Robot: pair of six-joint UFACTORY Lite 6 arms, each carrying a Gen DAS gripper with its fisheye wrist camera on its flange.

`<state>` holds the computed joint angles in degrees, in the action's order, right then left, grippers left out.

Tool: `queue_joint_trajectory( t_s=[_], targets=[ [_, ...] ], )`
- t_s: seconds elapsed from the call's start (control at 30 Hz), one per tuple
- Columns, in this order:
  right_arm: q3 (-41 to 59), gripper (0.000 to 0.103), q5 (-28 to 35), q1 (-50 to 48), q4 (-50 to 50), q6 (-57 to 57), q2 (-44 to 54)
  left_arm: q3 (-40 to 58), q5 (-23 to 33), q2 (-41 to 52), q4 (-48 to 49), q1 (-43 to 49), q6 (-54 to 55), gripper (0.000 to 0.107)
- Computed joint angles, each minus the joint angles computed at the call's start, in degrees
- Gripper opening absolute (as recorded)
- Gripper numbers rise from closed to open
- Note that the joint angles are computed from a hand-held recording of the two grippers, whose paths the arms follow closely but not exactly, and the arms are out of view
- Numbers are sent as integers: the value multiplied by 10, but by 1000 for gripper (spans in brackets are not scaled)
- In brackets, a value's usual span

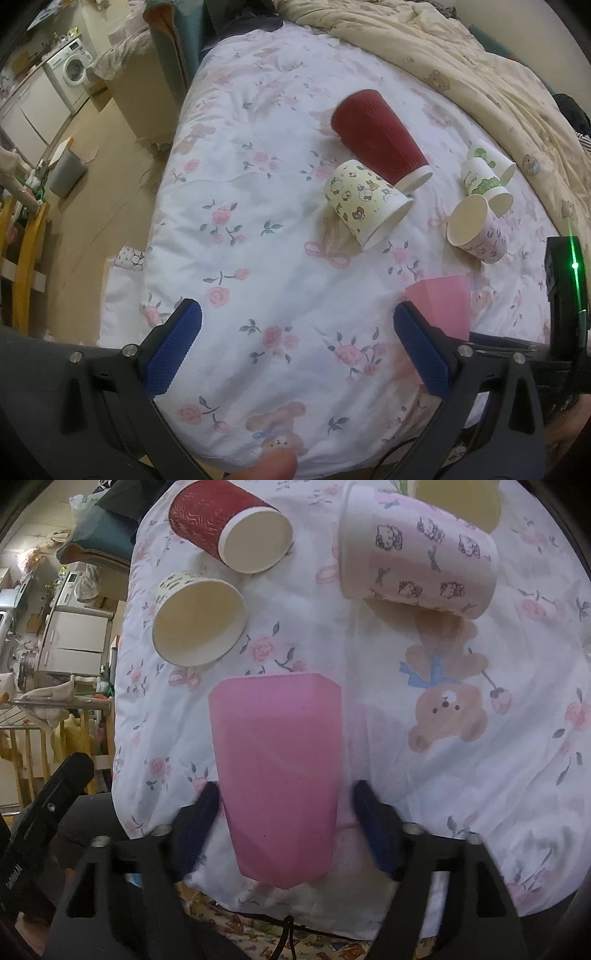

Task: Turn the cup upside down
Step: 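Lift the pink cup with the right gripper and set it down nearer, then close the left gripper on the pink cup's body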

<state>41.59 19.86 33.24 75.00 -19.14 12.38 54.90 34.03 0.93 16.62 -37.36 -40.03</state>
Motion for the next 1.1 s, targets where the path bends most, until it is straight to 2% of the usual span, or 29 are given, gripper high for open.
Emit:
queue_joint_trajectory(
  t_s=[0.07, 0.3, 0.37, 0.6, 0.77, 0.9, 0.97, 1.1],
  targets=[
    [-3, 97, -14, 5, -8, 10, -9, -1, 0, -1, 14, -6, -16, 103],
    [-15, 97, -14, 8, -20, 20, -49, -6, -1, -16, 22, 0, -22, 102],
    [-20, 97, -16, 10, -87, 83, -87, -8, -3, -23, 16, 5, -15, 102],
    [-32, 97, 4, 5, -421, 395, -245, -10, -4, -35, 19, 0, -17, 102],
    [-55, 97, 39, -5, -587, 538, -336, -12, -6, -39, 18, -1, -21, 102],
    [-95, 97, 19, -5, -664, 626, -386, -13, -6, -38, 35, -11, -36, 102],
    [-121, 97, 9, 4, -736, 712, -416, -12, -5, -37, 42, -14, -41, 102],
    [-137, 97, 19, 1, -794, 771, -443, -12, -6, -40, 42, -15, -46, 102]
  ],
)
